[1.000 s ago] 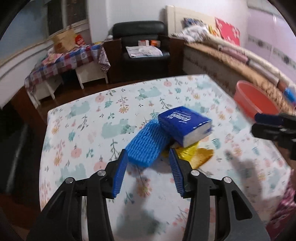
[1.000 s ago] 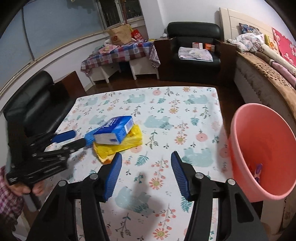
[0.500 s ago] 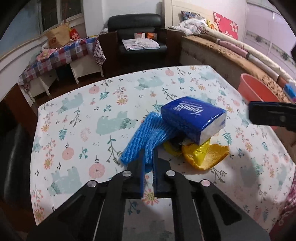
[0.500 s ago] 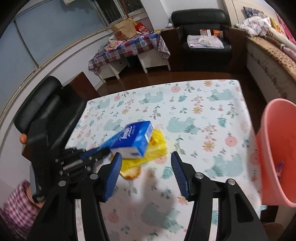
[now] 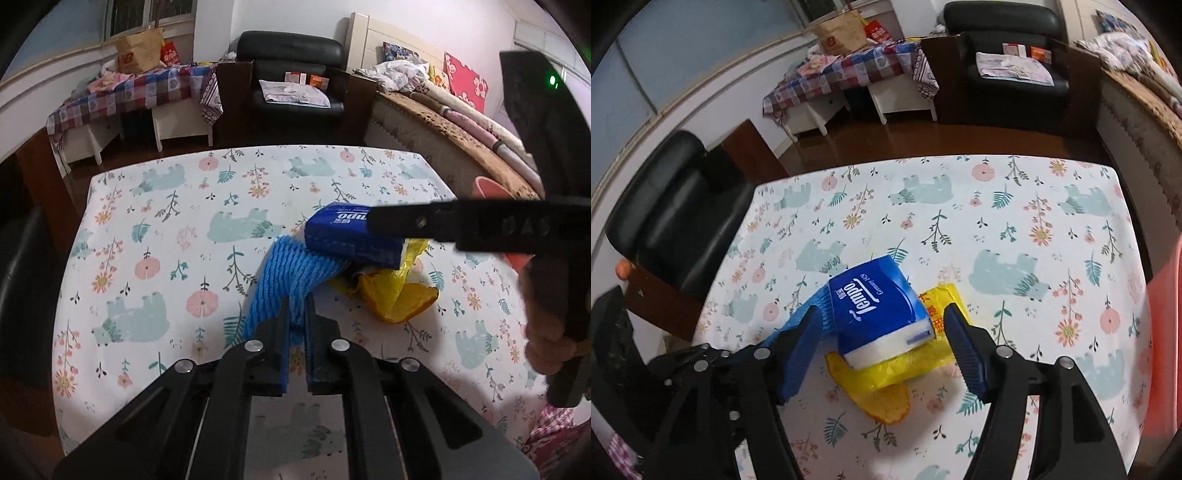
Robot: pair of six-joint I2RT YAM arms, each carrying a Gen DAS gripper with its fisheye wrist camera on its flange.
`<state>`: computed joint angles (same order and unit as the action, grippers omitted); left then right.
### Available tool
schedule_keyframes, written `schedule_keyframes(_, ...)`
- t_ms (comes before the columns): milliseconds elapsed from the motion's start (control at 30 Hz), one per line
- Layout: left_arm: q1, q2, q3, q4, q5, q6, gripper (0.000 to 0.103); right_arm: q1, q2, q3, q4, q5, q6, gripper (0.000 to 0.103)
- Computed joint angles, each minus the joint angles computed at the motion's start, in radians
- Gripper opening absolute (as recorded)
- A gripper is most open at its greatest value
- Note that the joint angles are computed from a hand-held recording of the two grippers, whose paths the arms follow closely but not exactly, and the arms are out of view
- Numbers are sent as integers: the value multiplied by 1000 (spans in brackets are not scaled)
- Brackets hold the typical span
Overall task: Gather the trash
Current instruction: 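Grasp the blue mesh sleeve with the left gripper while the right gripper grasps the blue tissue pack, then carry the blue mesh sleeve and tissue pack over the pink bucket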
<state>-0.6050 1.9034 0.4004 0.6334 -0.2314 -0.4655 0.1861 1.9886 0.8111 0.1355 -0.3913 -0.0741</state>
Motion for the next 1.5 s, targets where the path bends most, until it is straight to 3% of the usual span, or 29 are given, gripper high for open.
schedule_keyframes(267, 20, 16, -5, 25, 25, -10, 6, 54, 53, -12, 81, 73, -67, 70)
schedule_keyframes(333, 21, 16, -6, 26, 28, -15, 6, 55, 58, -17, 99, 83, -80, 59)
schedule_keyframes(467, 20, 5, -15, 29, 26, -27, 6, 50, 54, -33, 124, 85, -95, 58)
schedule_keyframes(767, -17, -148, -50, -45, -36, -97, 6, -24, -67, -153, 170, 40, -94, 57)
schedule_keyframes(1067, -115, -277, 19, -182, -98, -143, 6, -190, -250, -274, 142, -14, -124, 57)
schedule_keyframes(1500, -256, -146, 269, -264, -84, -153, 6, -560, -313, -276, 56, -101, -229, 57)
